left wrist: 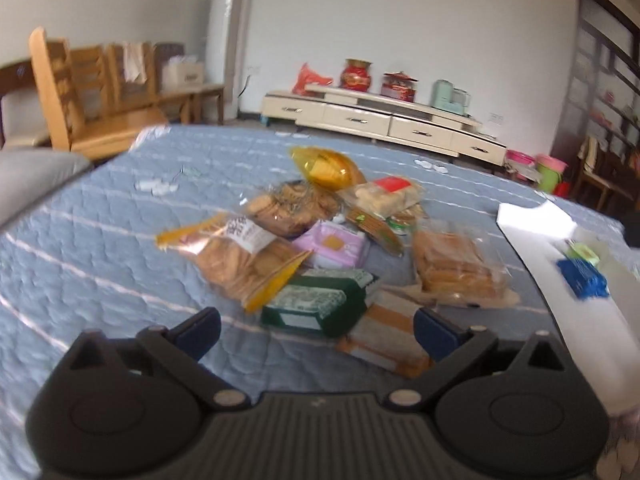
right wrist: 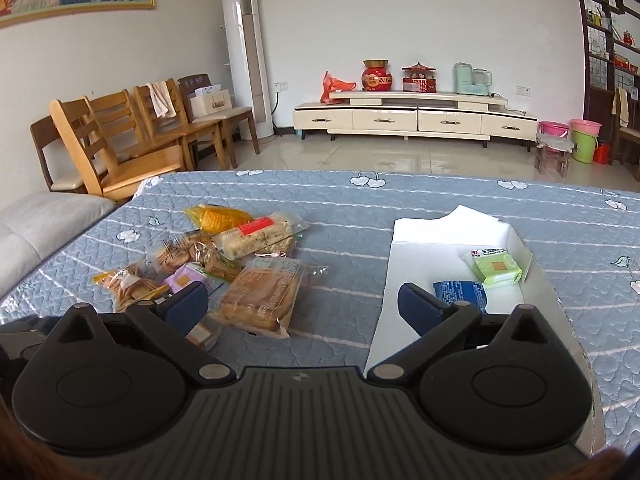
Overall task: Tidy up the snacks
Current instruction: 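Move both tools back to the snack pile, then grasp the tan boxed snack with the right tool while the left tool grasps the green-and-white box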
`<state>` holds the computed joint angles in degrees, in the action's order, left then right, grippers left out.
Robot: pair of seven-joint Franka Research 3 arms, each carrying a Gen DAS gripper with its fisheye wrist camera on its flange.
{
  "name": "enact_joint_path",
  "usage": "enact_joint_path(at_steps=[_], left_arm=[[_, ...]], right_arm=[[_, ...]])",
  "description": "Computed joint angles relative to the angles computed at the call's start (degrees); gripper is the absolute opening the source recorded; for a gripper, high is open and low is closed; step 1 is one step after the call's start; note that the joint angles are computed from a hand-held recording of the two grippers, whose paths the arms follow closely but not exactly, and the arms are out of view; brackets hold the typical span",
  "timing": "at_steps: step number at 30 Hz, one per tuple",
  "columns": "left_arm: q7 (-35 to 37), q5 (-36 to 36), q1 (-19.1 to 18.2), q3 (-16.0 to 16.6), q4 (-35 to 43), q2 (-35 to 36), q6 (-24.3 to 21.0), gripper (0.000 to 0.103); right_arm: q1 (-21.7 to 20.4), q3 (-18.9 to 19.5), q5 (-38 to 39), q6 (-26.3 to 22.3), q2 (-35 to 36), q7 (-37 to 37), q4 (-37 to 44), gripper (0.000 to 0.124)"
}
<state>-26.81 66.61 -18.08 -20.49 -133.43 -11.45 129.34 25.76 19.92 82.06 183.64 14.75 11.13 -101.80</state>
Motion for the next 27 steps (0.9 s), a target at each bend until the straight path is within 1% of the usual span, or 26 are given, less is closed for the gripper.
enact_joint_path(at_steps=[1,2,3,4,7,9,10,11,13,15,16,18,20,24,26,27], left_arm=[[-1.25,0.01,0.37,0.37,0.53,0.81,0.76,0.102],[-2.61,-0.11,0.74,0.84,1.06,1.66,1.81,0.102],[-3.97,-0.66,0.83,0.94,1.57,2.46,1.91,0.102],[-5.21,-0.81,0.93,1.00,2.38,3.34,1.28,0.102],[-8.21,-1.42,0.86,1.44,4.99,5.73,-1.86,0.102],[-7.41,-3.18,0.89,2.46,6.03,6.67,-1.96,0.099],[-7.49,-3.86,0.94,2.86,6.25,6.90,-1.88,0.094],[-7.54,-4.26,0.94,3.11,6.26,6.87,-1.95,0.091],[-5.65,-4.70,0.87,3.43,5.70,6.20,-1.42,0.065],[-5.03,-3.96,0.96,3.52,3.03,3.92,0.97,0.055],[-4.52,-3.46,0.94,3.22,1.81,2.85,1.52,0.052],[-2.80,-2.98,0.64,2.26,-0.66,0.58,1.80,0.050],[-1.03,-2.84,0.10,0.96,-2.81,-1.50,0.94,0.050],[2.90,-3.44,-1.10,-1.00,-7.09,-6.04,-0.02,0.049],[4.17,-3.54,-1.12,-1.15,-8.95,-8.00,1.27,0.055],[4.30,-3.67,-0.93,-1.53,-9.29,-8.44,0.98,0.063]], right_arm=[[-0.43,0.46,1.72,0.27,0.27,-1.99,0.27,0.103],[-0.18,0.14,1.62,0.36,0.41,-1.84,0.38,0.103],[0.15,-0.37,0.57,0.28,0.58,-0.71,0.44,0.103],[-0.34,0.42,2.94,0.73,0.25,-2.98,0.09,0.103],[0.21,-0.09,4.16,1.06,1.68,-5.03,1.23,0.103],[1.07,-1.03,1.56,1.01,1.86,-2.34,0.81,0.103],[1.06,-0.92,0.76,1.10,1.82,-1.35,0.45,0.103],[0.98,-0.89,-0.40,0.88,1.75,-0.05,0.15,0.103],[0.66,-0.58,-2.69,0.69,1.28,2.26,-0.66,0.103],[-0.09,0.52,-3.52,1.20,1.28,2.35,-0.79,0.103],[-0.31,0.86,-4.29,1.26,1.37,2.94,-0.84,0.103],[-1.25,2.04,-4.70,0.91,1.26,3.20,-1.04,0.103],[-1.79,3.04,-4.45,0.38,1.29,2.51,-1.23,0.103],[-0.46,2.32,-8.70,-1.30,0.88,5.68,-2.84,0.103],[0.39,1.76,-11.59,-2.83,0.70,8.60,-3.76,0.103],[0.84,1.52,-13.11,-3.61,0.69,10.24,-4.19,0.103]])
